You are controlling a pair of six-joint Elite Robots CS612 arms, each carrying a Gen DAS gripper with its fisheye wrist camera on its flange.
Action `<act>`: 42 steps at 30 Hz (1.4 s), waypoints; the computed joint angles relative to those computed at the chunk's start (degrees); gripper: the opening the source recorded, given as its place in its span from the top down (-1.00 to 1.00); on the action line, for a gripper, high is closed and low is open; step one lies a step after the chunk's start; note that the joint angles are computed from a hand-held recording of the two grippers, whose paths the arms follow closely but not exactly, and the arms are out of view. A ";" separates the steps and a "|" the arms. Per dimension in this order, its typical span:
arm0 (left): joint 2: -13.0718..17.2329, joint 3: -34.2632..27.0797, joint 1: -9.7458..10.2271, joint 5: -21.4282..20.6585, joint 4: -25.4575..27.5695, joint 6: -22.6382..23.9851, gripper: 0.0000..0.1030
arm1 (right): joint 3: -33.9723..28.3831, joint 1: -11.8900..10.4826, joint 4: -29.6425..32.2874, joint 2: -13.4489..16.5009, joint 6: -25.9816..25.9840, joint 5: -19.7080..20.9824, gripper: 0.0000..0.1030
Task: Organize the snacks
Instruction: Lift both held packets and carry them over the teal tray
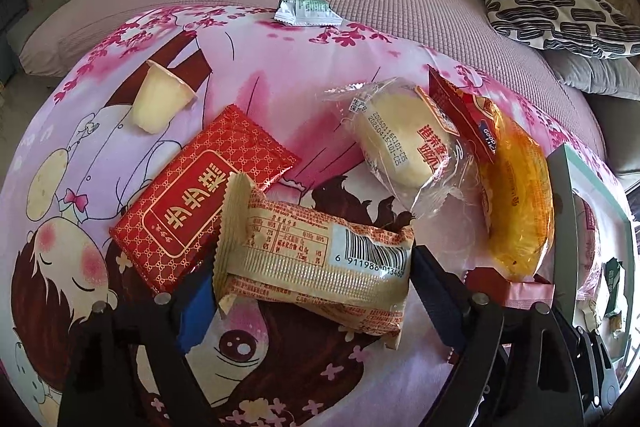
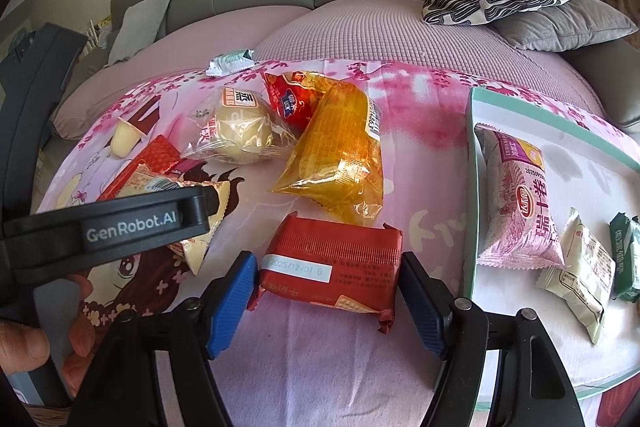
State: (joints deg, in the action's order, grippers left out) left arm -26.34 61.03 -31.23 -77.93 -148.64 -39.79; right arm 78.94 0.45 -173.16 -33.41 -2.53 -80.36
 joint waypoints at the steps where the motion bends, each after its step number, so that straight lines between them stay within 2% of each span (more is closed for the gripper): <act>1: -0.05 -0.02 0.04 -0.44 0.26 -0.29 -0.74 | 0.00 0.01 -0.02 0.01 -0.02 -0.04 -0.47; 8: -0.71 -0.16 -0.30 0.68 3.19 -0.42 -0.73 | 0.17 -0.13 -0.51 0.01 0.24 0.50 -0.47; 13: -1.18 -0.11 -0.12 0.73 3.36 -1.61 -0.71 | 0.22 0.00 -1.13 0.14 0.30 0.09 -0.47; 18: -1.49 0.53 -0.20 0.98 2.87 -2.09 -0.69 | 0.15 -0.10 -0.79 0.08 0.40 0.50 -0.46; 22: -1.49 0.48 -0.15 0.99 2.59 -2.37 -0.60 | 0.26 -0.23 -0.59 -0.03 0.71 0.75 -0.34; 28: -1.81 1.13 -0.12 0.81 1.39 -2.25 -0.46 | 0.43 -0.54 -0.12 -0.25 1.54 2.02 -0.30; 42: -3.19 2.63 -0.58 2.46 -1.55 -2.20 -0.42 | 1.66 -0.99 -2.20 -1.30 2.59 3.33 -0.27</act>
